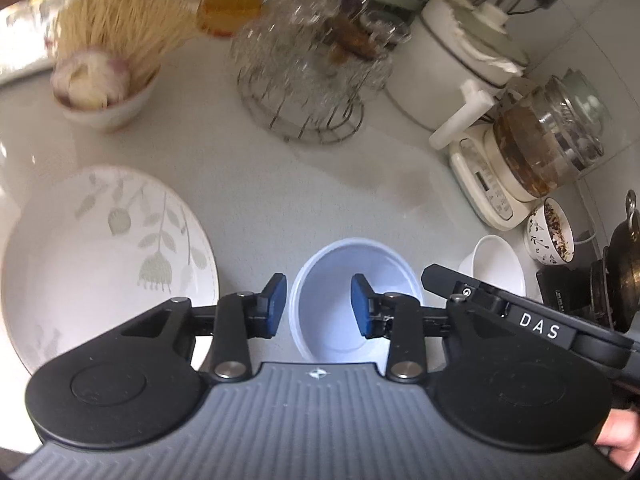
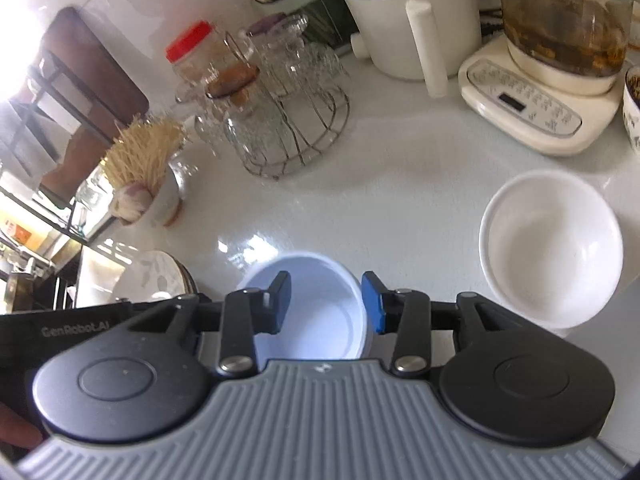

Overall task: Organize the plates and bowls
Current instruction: 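Lower the light blue bowl into the white plastic bowl and open both grippers, then withdraw both grippers and move them toward the white ceramic bowl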

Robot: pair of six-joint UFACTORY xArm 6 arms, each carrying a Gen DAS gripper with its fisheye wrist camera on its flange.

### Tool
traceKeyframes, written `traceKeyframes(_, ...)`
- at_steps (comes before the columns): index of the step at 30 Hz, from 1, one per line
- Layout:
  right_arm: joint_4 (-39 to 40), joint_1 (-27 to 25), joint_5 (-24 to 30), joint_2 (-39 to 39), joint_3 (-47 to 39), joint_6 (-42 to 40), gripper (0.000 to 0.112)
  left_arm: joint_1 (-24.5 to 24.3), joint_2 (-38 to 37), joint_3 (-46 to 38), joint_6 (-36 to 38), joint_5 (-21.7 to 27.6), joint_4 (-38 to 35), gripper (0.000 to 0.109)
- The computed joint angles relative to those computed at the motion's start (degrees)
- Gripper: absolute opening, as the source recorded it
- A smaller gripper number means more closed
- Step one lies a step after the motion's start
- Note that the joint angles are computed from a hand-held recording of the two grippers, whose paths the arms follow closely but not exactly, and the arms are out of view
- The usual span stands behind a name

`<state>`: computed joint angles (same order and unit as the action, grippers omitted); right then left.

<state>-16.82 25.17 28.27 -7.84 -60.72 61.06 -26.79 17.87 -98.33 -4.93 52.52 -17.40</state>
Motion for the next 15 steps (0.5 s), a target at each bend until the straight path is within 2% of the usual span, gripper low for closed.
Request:
traceKeyframes(8,-9.5,0.7,2.9,-3.8,-0.6,7.4,0.043,-2.3,-2.2,-1.3,4.6,-3.2,2.3,0.041)
traceKeyframes(15,-18.9,1.6,7.3,-7.7,-1.3,13.7,0.043,-3.6,-2.4,-4.2,7.7,-3.6,0.0,0.041)
